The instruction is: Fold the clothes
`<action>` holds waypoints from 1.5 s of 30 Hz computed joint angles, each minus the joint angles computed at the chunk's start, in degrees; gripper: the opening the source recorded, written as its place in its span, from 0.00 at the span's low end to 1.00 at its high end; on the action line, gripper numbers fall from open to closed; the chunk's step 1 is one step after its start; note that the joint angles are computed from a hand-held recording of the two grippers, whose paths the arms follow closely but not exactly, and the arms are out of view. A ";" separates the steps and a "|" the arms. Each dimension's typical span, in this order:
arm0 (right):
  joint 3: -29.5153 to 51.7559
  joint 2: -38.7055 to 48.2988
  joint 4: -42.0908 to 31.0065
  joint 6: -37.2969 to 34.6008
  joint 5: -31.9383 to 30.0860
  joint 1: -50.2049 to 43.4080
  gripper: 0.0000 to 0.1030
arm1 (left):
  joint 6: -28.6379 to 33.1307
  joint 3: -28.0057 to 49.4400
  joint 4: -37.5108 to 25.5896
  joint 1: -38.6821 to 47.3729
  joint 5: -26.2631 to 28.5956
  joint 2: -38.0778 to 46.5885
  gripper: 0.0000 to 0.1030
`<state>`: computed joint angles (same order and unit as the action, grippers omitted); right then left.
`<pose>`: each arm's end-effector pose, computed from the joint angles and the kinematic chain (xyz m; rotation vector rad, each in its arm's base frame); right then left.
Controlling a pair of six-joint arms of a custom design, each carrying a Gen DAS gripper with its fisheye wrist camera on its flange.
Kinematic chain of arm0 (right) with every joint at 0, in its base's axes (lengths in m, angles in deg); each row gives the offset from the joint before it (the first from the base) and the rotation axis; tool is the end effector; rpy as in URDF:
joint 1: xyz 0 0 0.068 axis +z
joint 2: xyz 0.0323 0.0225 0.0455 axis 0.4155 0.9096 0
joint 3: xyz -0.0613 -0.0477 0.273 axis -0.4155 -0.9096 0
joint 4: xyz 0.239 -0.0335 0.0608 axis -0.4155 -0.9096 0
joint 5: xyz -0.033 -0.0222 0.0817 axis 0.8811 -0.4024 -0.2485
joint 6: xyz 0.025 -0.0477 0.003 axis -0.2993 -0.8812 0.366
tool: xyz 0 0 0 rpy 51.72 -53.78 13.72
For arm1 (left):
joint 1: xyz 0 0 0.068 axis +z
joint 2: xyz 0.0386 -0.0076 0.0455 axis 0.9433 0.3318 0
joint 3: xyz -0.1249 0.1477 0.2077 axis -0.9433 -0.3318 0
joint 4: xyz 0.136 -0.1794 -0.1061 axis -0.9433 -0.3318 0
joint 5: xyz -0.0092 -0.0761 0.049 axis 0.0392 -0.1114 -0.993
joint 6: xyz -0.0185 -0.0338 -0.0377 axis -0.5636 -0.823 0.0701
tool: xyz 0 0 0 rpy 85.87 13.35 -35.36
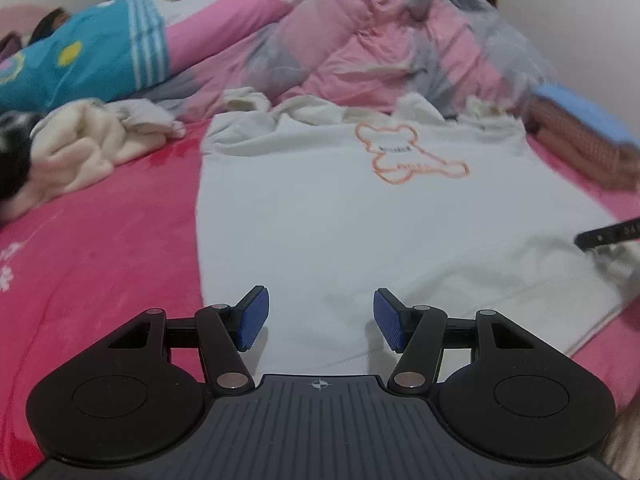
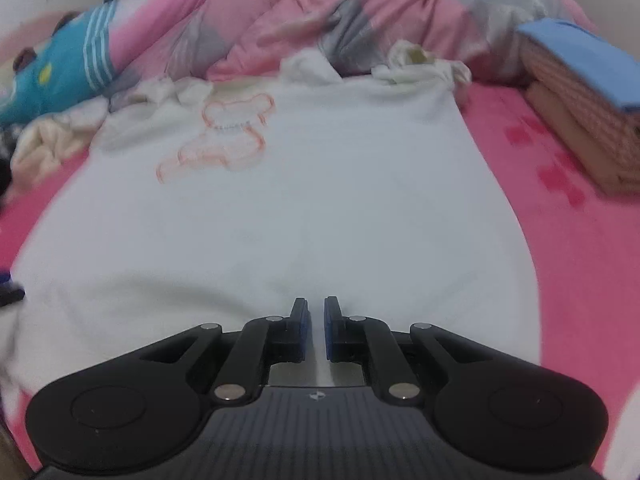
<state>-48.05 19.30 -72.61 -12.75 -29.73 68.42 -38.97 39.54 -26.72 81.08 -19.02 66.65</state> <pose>0.2068 0.1682 0.1010 0.5701 2.2906 -0.0546 0.3498 0.0439 0.0941 0.6855 2.1298 -0.3262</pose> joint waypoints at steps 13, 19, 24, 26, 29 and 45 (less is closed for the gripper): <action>14.60 3.68 -2.30 -7.00 -0.84 2.78 0.15 | 4.21 1.05 -6.93 5.68 0.77 -0.44 0.57; 17.40 9.99 -3.69 -4.39 -4.33 4.96 0.16 | 5.38 4.42 -12.06 8.69 3.08 1.17 0.57; 19.59 5.03 -10.61 -2.70 -5.58 5.04 0.16 | 8.32 7.52 -17.57 9.21 2.96 1.06 0.57; 21.76 7.77 -4.92 -7.34 -5.32 3.37 0.16 | 8.61 7.22 -17.78 9.05 1.14 -0.62 0.57; 26.52 14.26 0.21 -12.63 -9.29 1.22 0.16 | 9.29 6.48 -16.96 10.14 0.02 -4.03 0.57; 42.80 26.65 -4.24 -24.47 -7.38 6.71 0.18 | 5.92 9.79 -8.11 16.62 -1.66 -8.54 0.57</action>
<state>-5.25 45.95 -76.85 -37.21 -37.11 75.14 -33.06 49.33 -34.83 97.69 -20.68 58.11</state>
